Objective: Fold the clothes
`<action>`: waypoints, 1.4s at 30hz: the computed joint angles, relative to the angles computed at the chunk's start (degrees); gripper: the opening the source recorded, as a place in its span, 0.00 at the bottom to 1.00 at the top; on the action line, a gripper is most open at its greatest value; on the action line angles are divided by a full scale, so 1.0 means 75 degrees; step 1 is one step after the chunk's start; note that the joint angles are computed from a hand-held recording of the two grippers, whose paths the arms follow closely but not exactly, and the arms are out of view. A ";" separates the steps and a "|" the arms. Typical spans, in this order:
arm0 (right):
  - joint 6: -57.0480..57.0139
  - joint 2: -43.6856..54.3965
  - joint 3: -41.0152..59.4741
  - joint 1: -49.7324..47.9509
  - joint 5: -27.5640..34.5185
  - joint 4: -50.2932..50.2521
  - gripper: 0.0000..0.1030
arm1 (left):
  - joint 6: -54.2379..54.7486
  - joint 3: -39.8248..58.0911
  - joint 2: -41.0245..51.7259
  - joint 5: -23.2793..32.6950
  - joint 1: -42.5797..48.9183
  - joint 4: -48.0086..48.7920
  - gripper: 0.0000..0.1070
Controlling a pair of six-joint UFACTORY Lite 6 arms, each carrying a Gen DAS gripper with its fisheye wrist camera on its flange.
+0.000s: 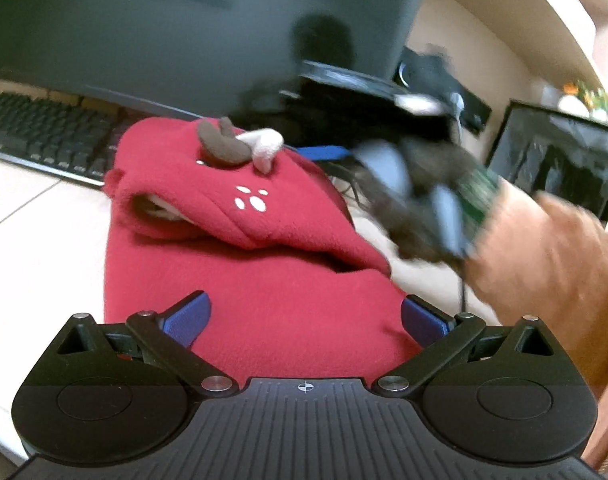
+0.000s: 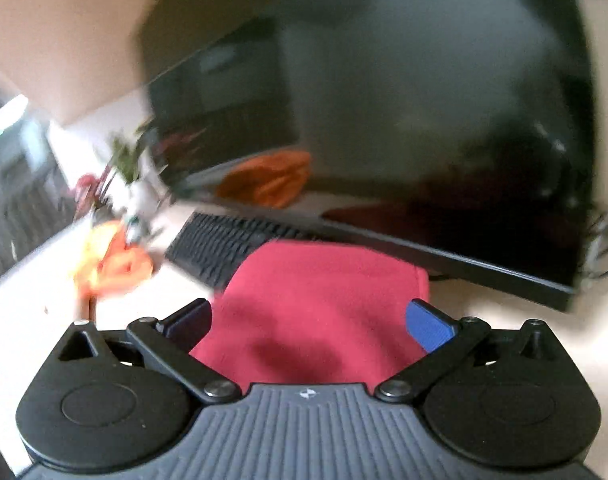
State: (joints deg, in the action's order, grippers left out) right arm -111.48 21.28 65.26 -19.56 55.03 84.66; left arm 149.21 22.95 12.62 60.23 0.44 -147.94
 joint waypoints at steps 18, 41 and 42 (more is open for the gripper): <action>-0.4804 -0.2286 -0.5127 -0.3888 -0.0441 -0.1230 1.00 | 0.1443 -0.1014 -0.1043 -0.1367 -0.1876 -0.3548 0.96; -0.0454 -0.1172 -0.3476 -0.1871 -0.0161 0.0806 1.00 | -0.2711 0.0311 -0.0270 -0.1548 0.0665 0.0103 0.96; -0.0304 -0.0846 -0.3284 -0.1742 0.0032 0.0692 1.00 | -0.2751 0.0494 0.0072 -0.1414 0.0699 0.0351 0.96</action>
State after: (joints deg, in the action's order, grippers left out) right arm -113.76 14.94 40.62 -32.63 55.27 89.85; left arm 128.58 26.66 13.15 49.62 5.68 -145.30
